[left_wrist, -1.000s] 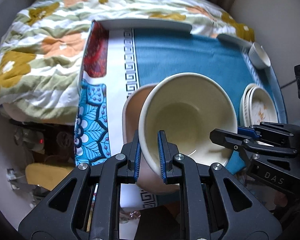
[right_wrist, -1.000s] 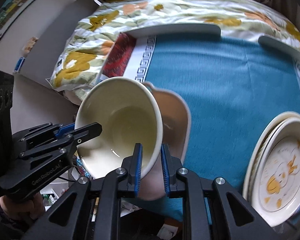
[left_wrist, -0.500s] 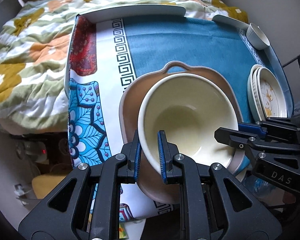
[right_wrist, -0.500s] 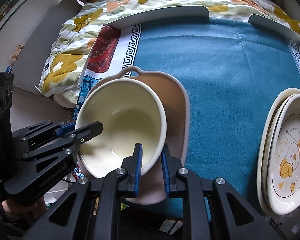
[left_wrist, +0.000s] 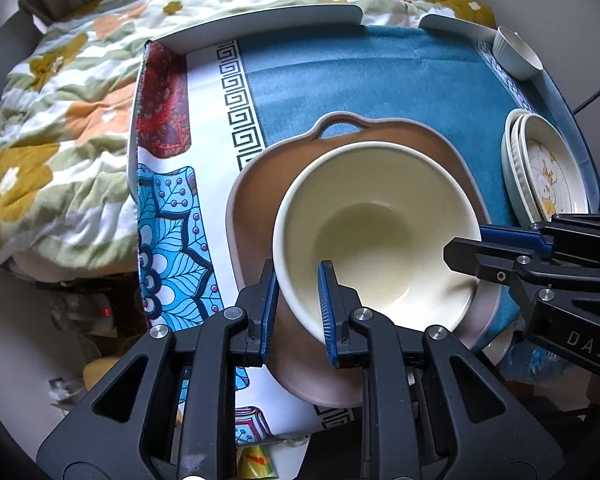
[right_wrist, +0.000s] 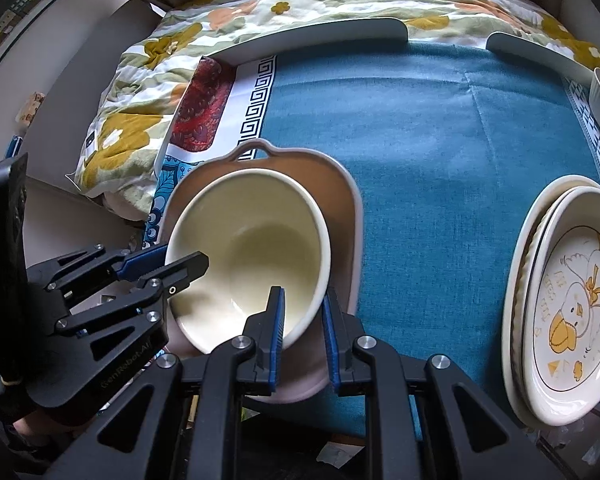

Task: Organize plates and bowls
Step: 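Carry the cream bowl with both tools and lower it into the mauve bowl, then open both tools and move them toward the small white bowl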

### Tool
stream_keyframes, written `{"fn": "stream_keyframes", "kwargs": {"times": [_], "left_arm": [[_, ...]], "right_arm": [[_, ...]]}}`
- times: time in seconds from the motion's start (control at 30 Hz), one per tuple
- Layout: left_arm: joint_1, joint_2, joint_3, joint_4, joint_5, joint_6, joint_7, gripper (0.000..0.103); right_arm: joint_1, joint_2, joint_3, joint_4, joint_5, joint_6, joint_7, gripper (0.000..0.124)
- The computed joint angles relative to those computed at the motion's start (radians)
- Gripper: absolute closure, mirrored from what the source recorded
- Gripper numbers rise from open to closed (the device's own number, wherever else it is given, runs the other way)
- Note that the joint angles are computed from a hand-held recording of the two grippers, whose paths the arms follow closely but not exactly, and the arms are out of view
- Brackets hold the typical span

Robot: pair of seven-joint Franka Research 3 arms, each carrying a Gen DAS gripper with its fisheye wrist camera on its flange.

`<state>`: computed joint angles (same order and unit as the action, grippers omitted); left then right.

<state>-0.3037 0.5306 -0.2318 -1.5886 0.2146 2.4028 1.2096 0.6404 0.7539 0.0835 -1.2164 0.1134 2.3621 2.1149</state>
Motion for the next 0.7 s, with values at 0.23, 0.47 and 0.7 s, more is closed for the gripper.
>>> {"fn": "stream_keyframes", "kwargs": {"times": [0.23, 0.47, 0.7], "left_arm": [[-0.012, -0.039, 0.011, -0.033, 0.031, 0.03, -0.037, 0.083], [-0.012, -0.141, 0.011, -0.1, 0.057, 0.08, -0.09, 0.082], [-0.041, -0.165, 0.001, -0.053, 0.088, 0.168, -0.142, 0.082]], "right_arm": [[-0.009, -0.017, 0.01, -0.028, 0.019, 0.013, -0.017, 0.107], [-0.01, -0.176, -0.011, -0.215, -0.008, 0.103, 0.004, 0.107], [-0.017, -0.358, -0.043, -0.446, -0.098, 0.25, 0.089, 0.107]]}}
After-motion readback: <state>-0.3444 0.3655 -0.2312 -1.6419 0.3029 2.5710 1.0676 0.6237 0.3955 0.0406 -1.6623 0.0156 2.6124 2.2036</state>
